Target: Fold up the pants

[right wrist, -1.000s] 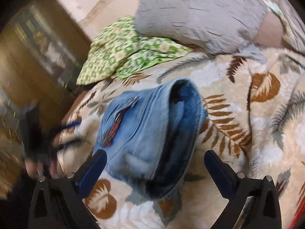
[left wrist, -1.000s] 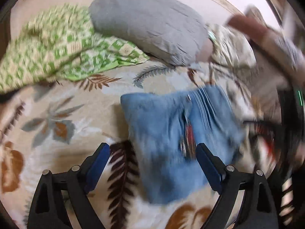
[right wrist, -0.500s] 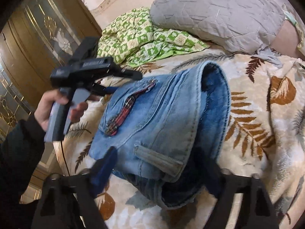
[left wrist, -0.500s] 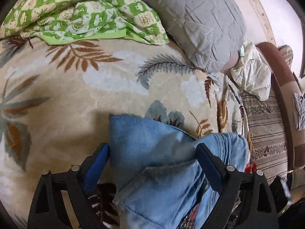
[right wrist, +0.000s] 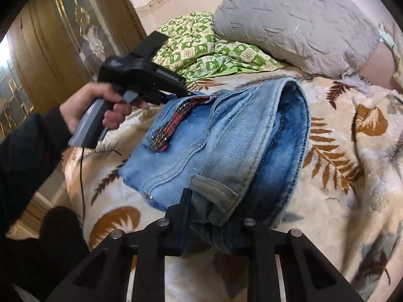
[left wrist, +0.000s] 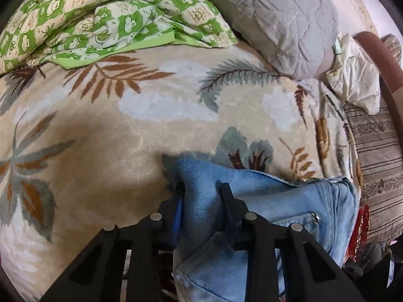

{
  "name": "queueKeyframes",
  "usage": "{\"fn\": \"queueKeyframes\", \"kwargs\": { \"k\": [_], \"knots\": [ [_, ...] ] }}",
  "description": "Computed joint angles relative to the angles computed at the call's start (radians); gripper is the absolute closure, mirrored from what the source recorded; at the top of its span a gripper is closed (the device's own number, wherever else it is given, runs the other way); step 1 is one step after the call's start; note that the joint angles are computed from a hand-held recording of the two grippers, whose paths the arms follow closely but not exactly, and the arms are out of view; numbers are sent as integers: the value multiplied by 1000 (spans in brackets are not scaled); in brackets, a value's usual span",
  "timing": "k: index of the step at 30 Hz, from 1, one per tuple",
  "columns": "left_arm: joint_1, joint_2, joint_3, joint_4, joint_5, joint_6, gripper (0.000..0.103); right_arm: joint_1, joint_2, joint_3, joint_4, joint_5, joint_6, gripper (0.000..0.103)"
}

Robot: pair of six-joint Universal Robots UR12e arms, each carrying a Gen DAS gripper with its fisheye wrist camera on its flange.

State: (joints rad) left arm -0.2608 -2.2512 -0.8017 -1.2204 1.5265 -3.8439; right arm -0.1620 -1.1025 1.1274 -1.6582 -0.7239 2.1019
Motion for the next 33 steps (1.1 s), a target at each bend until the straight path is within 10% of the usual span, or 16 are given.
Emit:
{"fn": "queueKeyframes", "kwargs": {
  "k": [11,13,15,27,33],
  "knots": [
    [-9,11,-19,20,52,-35,61,-1,3,6,-20,7,27,74],
    [-11,26,-42,35,71,-81,23,-3,7,-10,12,18,39,40],
    [-11,62,-106,100,72,-135,10,-5,3,-5,-18,1,93,0],
    [-69,274,-438,432,86,-294,2,-46,-9,-5,-7,6,318,0],
    [-184,280,-358,379,439,-95,0,-53,-72,30,-138,-25,412,0]
  ]
}}
